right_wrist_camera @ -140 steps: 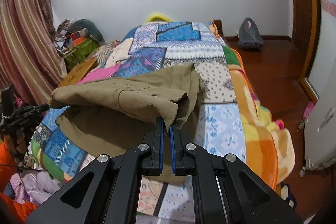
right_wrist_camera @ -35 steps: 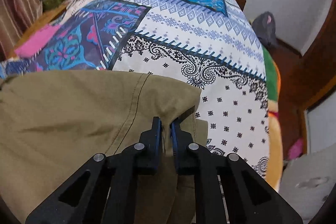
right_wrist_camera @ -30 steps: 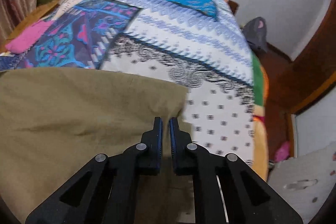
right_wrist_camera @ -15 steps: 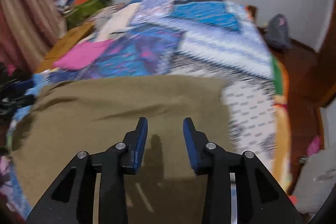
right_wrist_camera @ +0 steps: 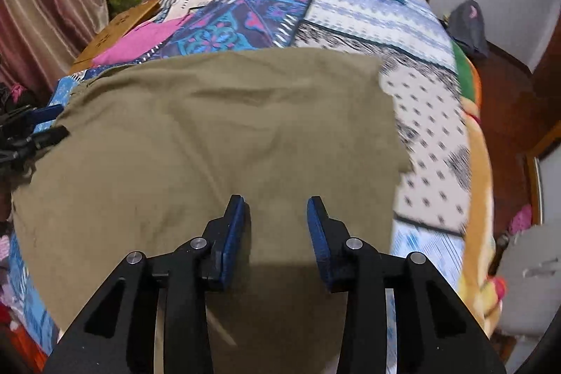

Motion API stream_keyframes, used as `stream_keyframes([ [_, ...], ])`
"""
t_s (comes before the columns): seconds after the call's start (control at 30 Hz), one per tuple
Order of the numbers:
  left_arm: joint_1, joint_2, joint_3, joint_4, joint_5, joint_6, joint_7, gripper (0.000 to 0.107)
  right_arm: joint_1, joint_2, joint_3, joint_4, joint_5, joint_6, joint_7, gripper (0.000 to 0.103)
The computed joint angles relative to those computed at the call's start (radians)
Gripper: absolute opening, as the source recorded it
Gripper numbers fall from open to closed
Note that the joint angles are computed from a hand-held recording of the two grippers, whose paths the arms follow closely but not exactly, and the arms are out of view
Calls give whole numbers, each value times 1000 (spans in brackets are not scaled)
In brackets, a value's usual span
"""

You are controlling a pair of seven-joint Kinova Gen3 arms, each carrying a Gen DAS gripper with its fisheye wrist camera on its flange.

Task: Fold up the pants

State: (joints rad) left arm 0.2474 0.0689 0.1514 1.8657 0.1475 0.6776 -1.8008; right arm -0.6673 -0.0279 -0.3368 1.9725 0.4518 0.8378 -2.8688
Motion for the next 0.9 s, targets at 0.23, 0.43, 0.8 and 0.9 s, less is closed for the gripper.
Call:
stream_keyframes([
  [0.23,-59,-127,-56,46,62,41,-18,69,-43,-78,-107,-16,112,164,-212,34],
  [0.43,-97,-206,-121,72,207,128,-108,70,-108,-70,-209,-82,265,278,-358,38],
  [0.8,-122,-224,-158,166,403,238,-185,81,-325,70,-196,-154,468,358,-506,52],
  [0.9,-130,-202,-164,185,467,267,-220,82,-330,80,-160,-130,461,275,-540,52],
])
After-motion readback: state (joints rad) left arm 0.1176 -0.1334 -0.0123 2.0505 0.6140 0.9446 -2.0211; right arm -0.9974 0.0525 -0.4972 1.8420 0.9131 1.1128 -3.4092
